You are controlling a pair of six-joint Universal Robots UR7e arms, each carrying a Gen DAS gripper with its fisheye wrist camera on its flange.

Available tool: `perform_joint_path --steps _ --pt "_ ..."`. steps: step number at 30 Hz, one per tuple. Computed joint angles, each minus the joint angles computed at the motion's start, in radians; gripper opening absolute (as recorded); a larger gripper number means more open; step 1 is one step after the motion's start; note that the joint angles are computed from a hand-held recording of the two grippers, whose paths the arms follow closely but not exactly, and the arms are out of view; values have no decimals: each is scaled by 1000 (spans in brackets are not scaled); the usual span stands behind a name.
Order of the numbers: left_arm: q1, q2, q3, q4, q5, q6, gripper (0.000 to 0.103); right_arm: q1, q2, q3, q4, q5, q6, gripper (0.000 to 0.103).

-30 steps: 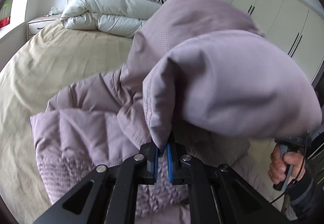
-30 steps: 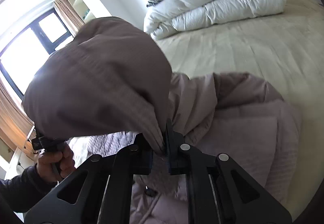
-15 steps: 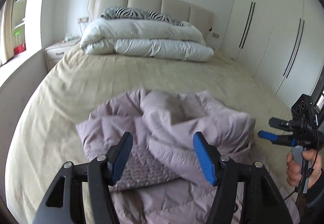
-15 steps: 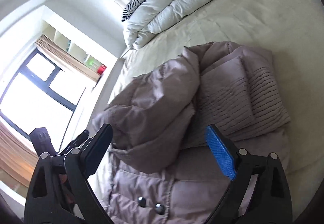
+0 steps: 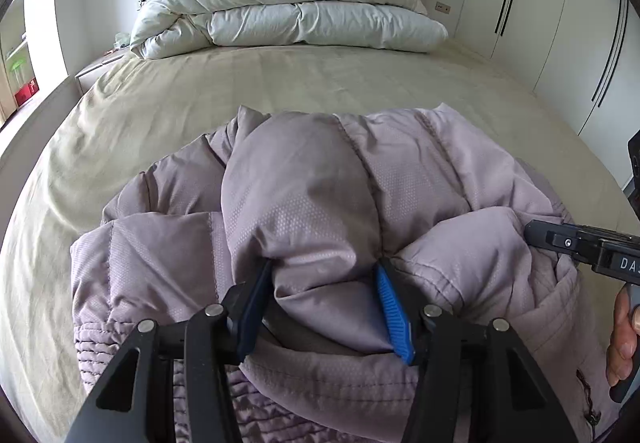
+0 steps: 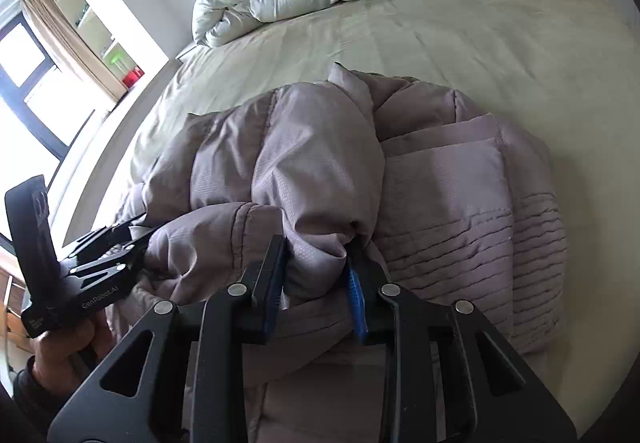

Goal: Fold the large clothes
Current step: 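Lower the folded hem onto the coat and open both tools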

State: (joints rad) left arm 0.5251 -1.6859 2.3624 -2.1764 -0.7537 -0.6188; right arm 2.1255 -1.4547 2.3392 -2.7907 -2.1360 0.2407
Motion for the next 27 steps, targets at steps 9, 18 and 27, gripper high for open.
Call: perform_joint_path --steps 9,18,27 --pt "57 62 40 -184 5 107 59 -61 90 -10 -127 -23 -184 28" --pt "50 54 67 -231 12 115 59 129 135 -116 -68 -203 -176 30" --pt "60 61 92 -311 7 141 59 98 318 -125 -165 -298 -245 30"
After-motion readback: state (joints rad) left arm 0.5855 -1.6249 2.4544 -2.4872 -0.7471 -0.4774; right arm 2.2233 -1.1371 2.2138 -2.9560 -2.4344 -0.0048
